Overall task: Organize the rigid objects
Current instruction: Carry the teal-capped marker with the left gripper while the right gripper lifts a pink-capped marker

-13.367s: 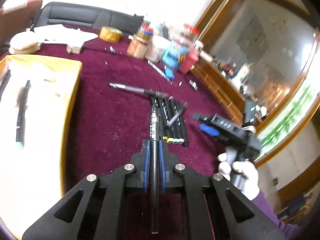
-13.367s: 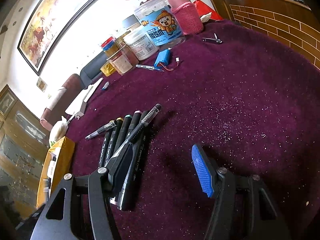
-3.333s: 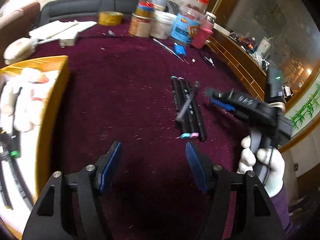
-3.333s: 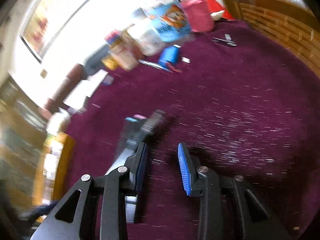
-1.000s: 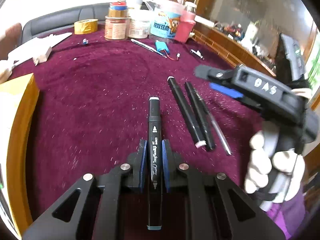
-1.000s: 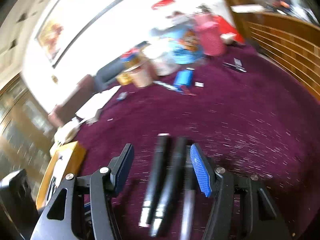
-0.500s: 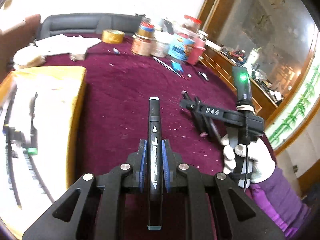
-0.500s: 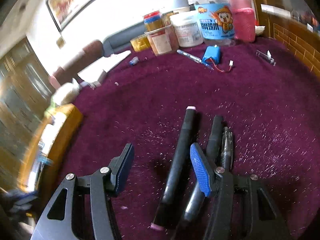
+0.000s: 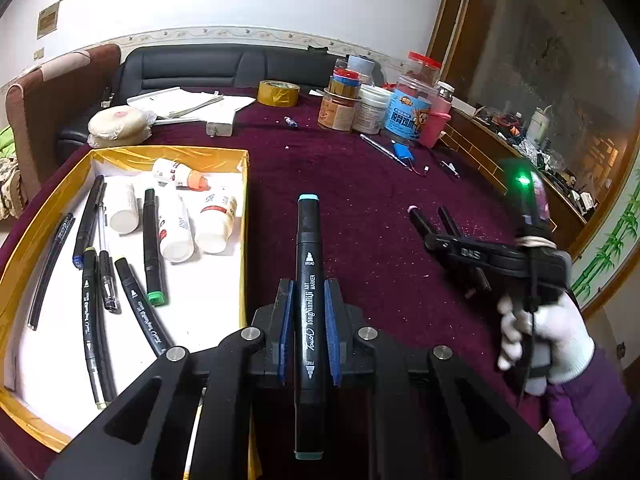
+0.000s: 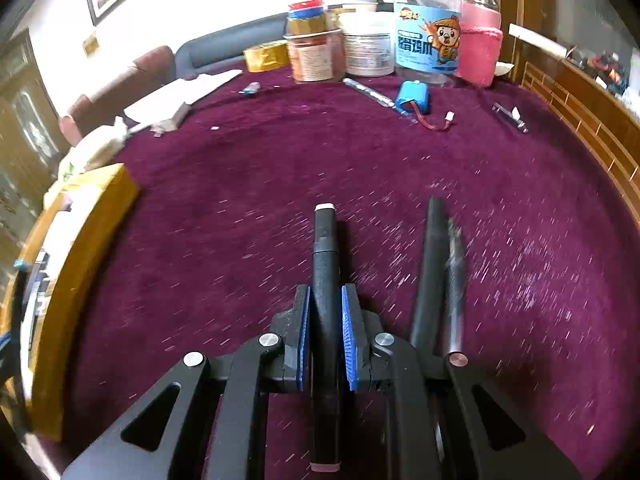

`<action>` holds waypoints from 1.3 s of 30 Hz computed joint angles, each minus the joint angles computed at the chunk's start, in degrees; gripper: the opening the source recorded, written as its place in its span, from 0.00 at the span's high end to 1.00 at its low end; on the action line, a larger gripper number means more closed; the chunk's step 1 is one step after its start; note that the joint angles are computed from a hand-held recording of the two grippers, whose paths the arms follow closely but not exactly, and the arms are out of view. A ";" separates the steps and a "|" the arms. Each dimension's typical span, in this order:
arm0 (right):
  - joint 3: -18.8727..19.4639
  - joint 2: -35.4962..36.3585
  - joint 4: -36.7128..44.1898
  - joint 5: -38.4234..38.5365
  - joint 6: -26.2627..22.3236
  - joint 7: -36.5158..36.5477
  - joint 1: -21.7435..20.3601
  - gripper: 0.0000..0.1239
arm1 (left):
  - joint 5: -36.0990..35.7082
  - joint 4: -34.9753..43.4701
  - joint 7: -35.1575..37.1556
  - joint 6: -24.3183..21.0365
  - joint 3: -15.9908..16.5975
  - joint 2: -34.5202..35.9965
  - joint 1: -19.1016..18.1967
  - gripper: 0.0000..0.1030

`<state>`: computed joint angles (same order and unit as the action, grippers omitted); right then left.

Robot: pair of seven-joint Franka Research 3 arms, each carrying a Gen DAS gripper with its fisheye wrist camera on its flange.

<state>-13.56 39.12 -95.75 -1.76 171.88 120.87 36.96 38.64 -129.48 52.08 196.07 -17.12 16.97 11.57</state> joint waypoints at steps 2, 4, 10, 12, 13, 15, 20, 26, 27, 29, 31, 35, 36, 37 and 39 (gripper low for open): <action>2.39 -1.33 -2.15 1.13 2.35 -1.07 -1.23 0.90 | -0.66 -0.18 0.49 0.19 0.98 -0.04 -0.93 0.88; 5.68 -2.52 -4.14 3.18 4.97 -3.19 -3.13 0.89 | -1.97 -0.70 1.43 0.45 2.64 -0.46 -2.69 0.88; 13.56 -4.29 -6.77 8.49 9.36 -10.04 -7.45 0.89 | -9.15 -2.98 6.97 1.88 8.88 -2.16 -9.98 0.88; 14.59 -4.56 -7.06 9.86 9.89 -11.70 -7.73 0.89 | -10.62 -3.62 8.23 2.21 9.44 -2.59 -10.77 0.88; 15.94 -4.75 -7.31 10.59 10.28 -12.84 -8.55 0.89 | -11.64 -3.93 9.18 2.41 10.05 -2.79 -11.49 0.88; 17.48 -5.05 -7.79 12.08 10.85 -14.57 -9.39 0.89 | -13.07 -4.62 10.35 2.81 10.37 -3.25 -12.11 0.88; 19.61 -5.83 -8.81 15.42 11.89 -18.42 -9.93 0.89 | -14.31 -5.88 11.56 3.81 9.93 -4.08 -11.89 0.88; 23.23 -6.63 -9.84 18.31 12.97 -22.35 -11.68 0.89 | -11.01 -6.70 8.84 4.85 7.91 -4.72 -8.90 0.88; 24.20 -6.68 -9.94 18.69 13.12 -22.99 -12.29 0.89 | -10.13 -6.79 8.09 5.04 7.66 -4.85 -8.34 0.88; 26.51 -6.63 -9.87 19.38 13.22 -24.32 -13.84 0.89 | -9.54 -7.23 7.54 5.62 7.98 -5.25 -8.13 0.88; 28.99 -6.48 -9.69 19.98 13.08 -25.72 -15.61 0.89 | -8.22 -7.47 6.31 6.12 7.96 -5.53 -7.38 0.88; 34.47 -5.67 -8.64 21.26 12.30 -28.70 -19.45 0.89 | -5.28 -8.10 2.69 7.78 8.27 -6.16 -5.17 0.88; 35.88 -5.39 -8.32 21.63 12.03 -29.53 -20.43 0.89 | -4.46 -8.26 1.51 8.31 8.47 -6.36 -4.51 0.88; 37.20 -5.10 -7.93 22.03 11.72 -30.36 -21.26 0.89 | -3.99 -8.42 0.73 8.84 8.80 -6.49 -4.17 0.88; 39.44 -4.34 -6.83 22.84 10.86 -32.06 -22.49 0.89 | -4.72 -9.06 0.05 10.06 10.09 -7.05 -3.89 0.88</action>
